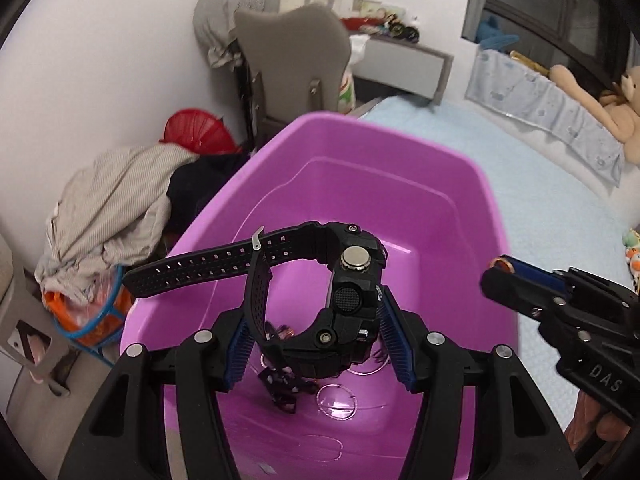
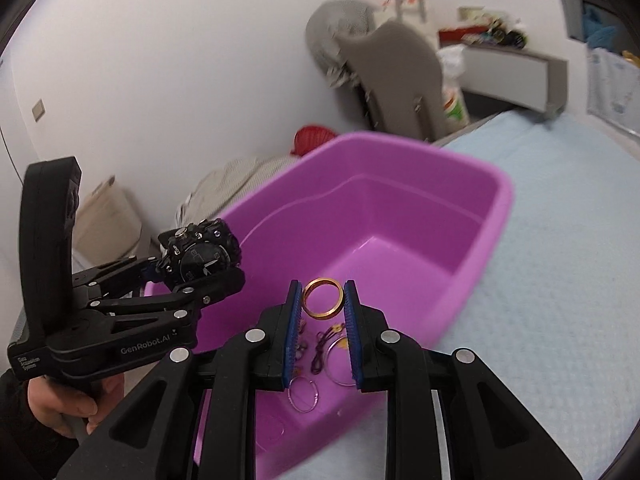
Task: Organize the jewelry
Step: 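Open both tools to drop the watch and ring into the tub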
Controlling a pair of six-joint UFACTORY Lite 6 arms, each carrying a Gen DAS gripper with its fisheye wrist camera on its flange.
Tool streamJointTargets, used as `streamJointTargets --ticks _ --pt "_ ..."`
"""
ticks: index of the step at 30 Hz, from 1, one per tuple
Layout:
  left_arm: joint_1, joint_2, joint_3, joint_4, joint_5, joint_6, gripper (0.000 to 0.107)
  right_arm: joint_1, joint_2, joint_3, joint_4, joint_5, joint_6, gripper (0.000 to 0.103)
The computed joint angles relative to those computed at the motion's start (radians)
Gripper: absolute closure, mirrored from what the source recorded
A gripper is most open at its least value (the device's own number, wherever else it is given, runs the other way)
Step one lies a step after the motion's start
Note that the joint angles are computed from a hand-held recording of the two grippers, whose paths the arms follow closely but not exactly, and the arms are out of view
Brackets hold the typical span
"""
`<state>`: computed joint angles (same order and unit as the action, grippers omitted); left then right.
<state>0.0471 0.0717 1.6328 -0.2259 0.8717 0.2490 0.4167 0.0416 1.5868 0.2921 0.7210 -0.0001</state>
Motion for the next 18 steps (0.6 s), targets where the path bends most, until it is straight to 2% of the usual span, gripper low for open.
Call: streamJointTargets --ticks 8,12,14,15,16,18 --pt "-0.014 0.011 -0.028 0.072 -0.028 -0.014 0.050 0.024 0.236 0.203 -0.044 0.098 0.039 0.082" --pt "-0.025 0.012 -0.034 0.112 -0.047 -0.041 0.049 0.037 0.260 0.243 -0.108 0.113 0.070 0.082" --pt "-0.021 0.017 -0.025 0.108 -0.044 -0.053 0.047 0.047 0.266 0.253 -0.145 0.119 0.101 0.075" --pt "-0.030 0.033 -0.003 0.120 -0.020 -0.069 0.047 0.051 0.264 0.250 -0.161 0.117 0.113 0.065" --pt "-0.031 0.045 0.004 0.137 -0.020 -0.079 0.047 0.054 0.245 0.223 -0.176 0.102 0.122 0.061" --pt "-0.040 0.031 -0.018 0.171 -0.037 -0.098 0.047 0.055 0.236 0.215 -0.193 0.091 0.133 0.060"
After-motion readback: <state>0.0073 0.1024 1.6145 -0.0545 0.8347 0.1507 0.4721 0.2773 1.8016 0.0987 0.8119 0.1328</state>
